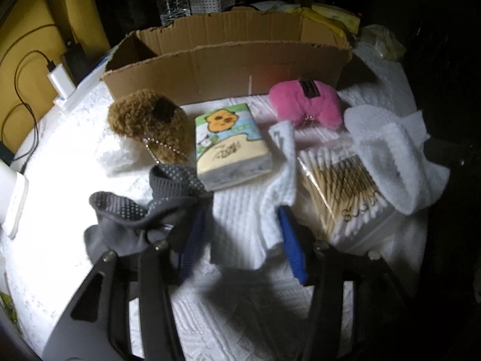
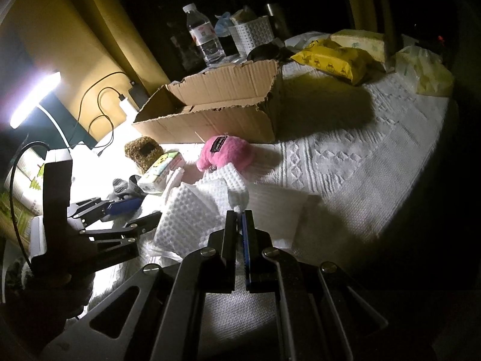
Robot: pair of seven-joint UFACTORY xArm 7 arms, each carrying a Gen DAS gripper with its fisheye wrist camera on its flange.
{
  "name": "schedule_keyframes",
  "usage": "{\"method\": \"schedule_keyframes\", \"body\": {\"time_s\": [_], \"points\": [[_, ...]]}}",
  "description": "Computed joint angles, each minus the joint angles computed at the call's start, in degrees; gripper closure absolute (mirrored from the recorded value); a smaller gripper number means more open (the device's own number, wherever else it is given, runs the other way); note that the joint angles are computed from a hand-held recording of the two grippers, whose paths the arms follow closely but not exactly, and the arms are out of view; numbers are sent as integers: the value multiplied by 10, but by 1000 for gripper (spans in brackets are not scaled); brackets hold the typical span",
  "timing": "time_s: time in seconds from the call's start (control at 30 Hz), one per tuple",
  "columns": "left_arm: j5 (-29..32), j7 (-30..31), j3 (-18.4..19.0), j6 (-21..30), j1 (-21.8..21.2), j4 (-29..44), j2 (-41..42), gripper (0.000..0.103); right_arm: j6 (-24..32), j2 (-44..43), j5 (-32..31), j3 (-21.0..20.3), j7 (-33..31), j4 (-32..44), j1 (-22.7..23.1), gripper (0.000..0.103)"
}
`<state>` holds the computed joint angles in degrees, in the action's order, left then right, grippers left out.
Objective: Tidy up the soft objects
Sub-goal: 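Close the left gripper on the white towel while the right gripper grasps another part, then lift the white towel with both grippers and carry it over the cardboard box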
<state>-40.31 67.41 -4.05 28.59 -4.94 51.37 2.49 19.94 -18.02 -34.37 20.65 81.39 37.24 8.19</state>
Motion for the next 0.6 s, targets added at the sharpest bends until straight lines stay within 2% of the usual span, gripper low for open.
{"method": "schedule_keyframes", "body": {"time_s": [0.17,0.3,0.4,0.6], "points": [[-34,38,1,19,8,8,6,53,-11,7,1,-3,-2,-1,1,99],[-40,49,4,50,12,8,-2,79,-13,8,-3,-1,1,-2,-1,99],[-40,55,5,55,8,1,-12,87,-11,6,-6,-1,3,-1,-3,99],[-58,61,18,87,9,-3,-40,88,1,-10,-11,3,1,3,-5,99]]}}
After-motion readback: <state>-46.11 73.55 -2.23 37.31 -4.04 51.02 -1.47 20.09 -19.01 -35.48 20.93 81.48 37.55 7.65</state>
